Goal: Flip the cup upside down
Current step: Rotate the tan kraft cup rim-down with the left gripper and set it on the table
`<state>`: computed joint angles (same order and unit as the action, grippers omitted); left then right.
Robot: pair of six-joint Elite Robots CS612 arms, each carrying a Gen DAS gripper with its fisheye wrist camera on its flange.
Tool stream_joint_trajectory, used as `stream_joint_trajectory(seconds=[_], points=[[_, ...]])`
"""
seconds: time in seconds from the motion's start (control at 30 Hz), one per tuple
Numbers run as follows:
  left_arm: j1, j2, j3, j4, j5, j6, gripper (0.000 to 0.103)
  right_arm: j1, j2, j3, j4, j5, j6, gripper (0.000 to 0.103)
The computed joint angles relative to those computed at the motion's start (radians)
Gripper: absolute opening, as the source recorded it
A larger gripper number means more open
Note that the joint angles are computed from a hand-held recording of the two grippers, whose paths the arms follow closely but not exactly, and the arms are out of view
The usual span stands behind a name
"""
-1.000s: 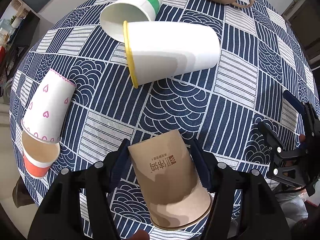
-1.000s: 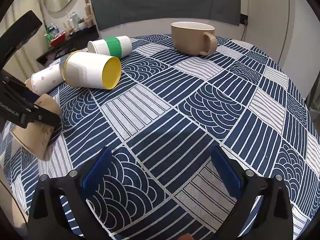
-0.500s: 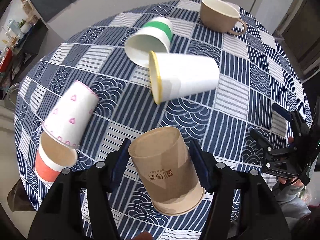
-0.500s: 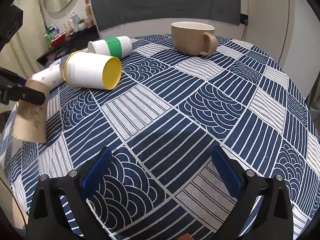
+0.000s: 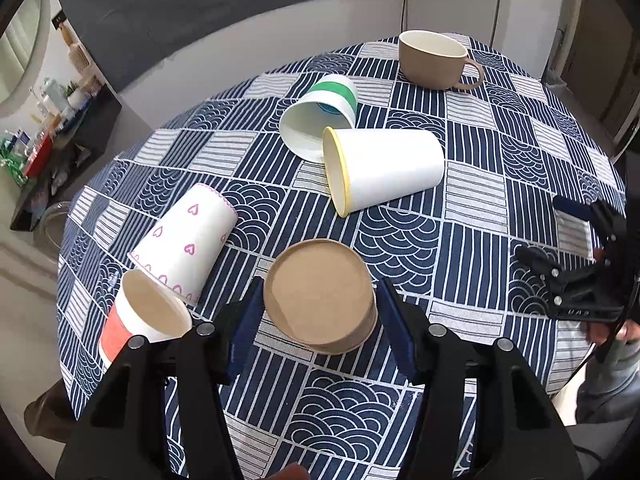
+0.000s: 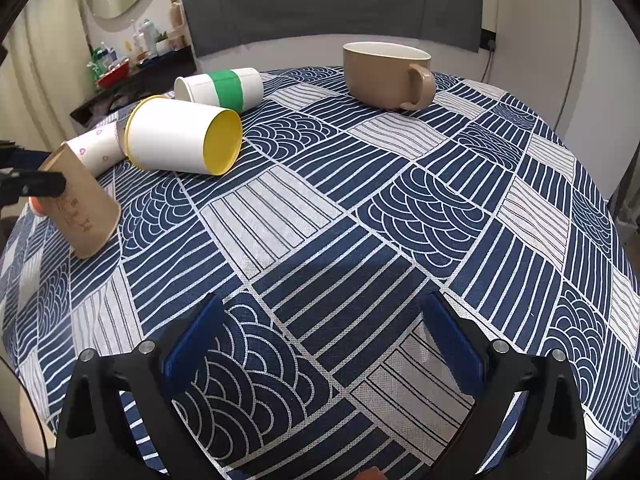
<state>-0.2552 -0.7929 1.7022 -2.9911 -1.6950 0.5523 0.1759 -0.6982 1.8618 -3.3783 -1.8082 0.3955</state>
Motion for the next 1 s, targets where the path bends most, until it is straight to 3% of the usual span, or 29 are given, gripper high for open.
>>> stream_joint_trajectory(seconds=[0.23,0.33,0.47,0.67,0.8,1.0], points=[[0.007,-0.002,0.038,-0.113,-0.015,0.026,0.071,0.005,0.0,-0.008,0.027,-0.019,-0.005,0.096],[0.015,-0.005,0.039,-0.117,-0.033,0.029,0.073,0.006,0.0,-0.011,0.033,-0.025,-0.005,0.096],[0.027,-0.006,0.042,-0.125,-0.045,0.016,0.087,0.006,0.0,-0.011,0.033,-0.025,-0.005,0.096],[0.056,-0.002,0.074,-0.255,-0.045,-0.023,0.096,0.007,-0.002,-0.013,0.047,-0.027,-0.001,0.096],[0.073,0.002,0.103,-0.331,-0.024,-0.031,0.097,0.009,-0.006,-0.016,0.072,-0.033,0.017,0.095],[0.096,0.009,0.143,-0.402,-0.02,-0.016,0.097,0.012,-0.01,-0.01,0.034,0.022,0.014,0.095]])
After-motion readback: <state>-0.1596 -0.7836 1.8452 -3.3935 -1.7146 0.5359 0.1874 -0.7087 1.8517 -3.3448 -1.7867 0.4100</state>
